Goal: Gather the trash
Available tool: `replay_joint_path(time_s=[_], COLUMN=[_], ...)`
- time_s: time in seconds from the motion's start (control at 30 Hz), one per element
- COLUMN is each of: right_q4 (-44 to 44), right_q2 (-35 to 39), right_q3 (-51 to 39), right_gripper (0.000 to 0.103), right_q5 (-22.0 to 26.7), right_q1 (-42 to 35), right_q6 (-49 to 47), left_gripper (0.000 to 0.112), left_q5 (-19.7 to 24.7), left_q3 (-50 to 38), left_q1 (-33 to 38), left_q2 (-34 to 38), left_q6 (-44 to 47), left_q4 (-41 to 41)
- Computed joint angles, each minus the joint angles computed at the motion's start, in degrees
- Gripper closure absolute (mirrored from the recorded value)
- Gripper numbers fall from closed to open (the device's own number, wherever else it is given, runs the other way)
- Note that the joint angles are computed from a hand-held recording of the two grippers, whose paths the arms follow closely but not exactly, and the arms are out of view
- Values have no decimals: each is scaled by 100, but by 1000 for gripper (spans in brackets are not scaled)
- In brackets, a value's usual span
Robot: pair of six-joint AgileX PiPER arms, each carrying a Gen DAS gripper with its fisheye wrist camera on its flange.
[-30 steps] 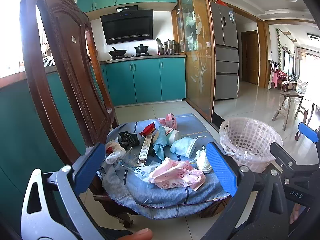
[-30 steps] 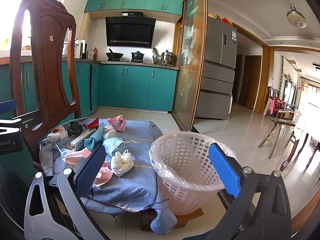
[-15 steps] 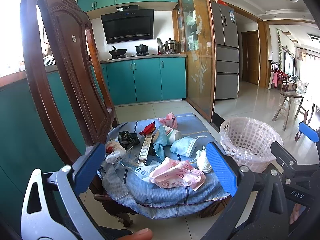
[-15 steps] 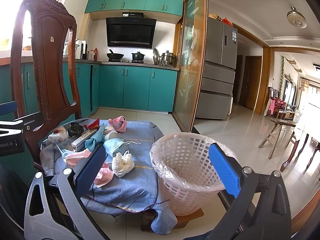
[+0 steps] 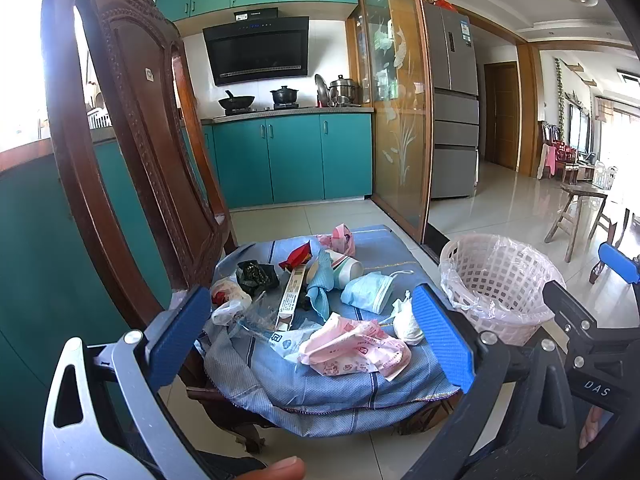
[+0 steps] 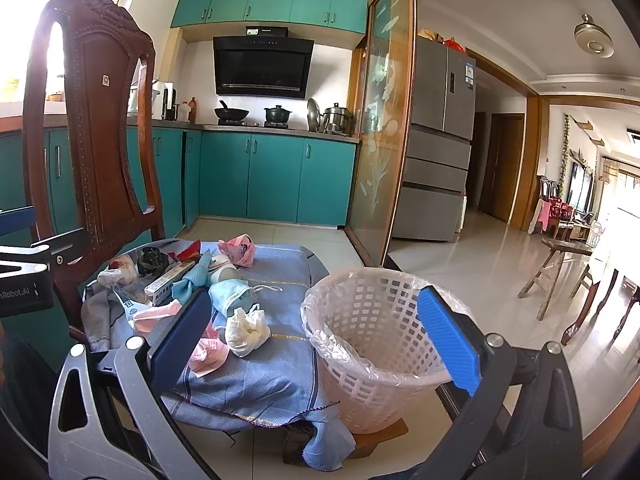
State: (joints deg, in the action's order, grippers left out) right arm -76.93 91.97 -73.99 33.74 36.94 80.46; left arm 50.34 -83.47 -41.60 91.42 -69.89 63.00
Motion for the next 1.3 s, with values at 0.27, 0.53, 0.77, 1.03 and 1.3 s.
replay_joint_path(time_s=[0.27,0.53,0.77,1.03,1.3], right_q4=[127,227,228,225,221], right_q2=[32,54,63,54,10], right_q3=[-148,-243,-263,-251,-221], right_gripper=[3,3,3,3,3], right_q5=[89,90,109,105,85], right_q1=[70,71,82,84,77], right_q6=[-182,-308,-317,-309,-307], left_gripper=[12,12,12,12,12], left_q5=[-5,-15,-32,-31,-46], left_q3=[-9,19,43,32,75], left_q1=[7,18,28,34,37], left_q2=[0,-19,-27,-26,-42], left_q6=[18,8,-15,1,-25], left_q4=[-20,-32,-11,-31,-18])
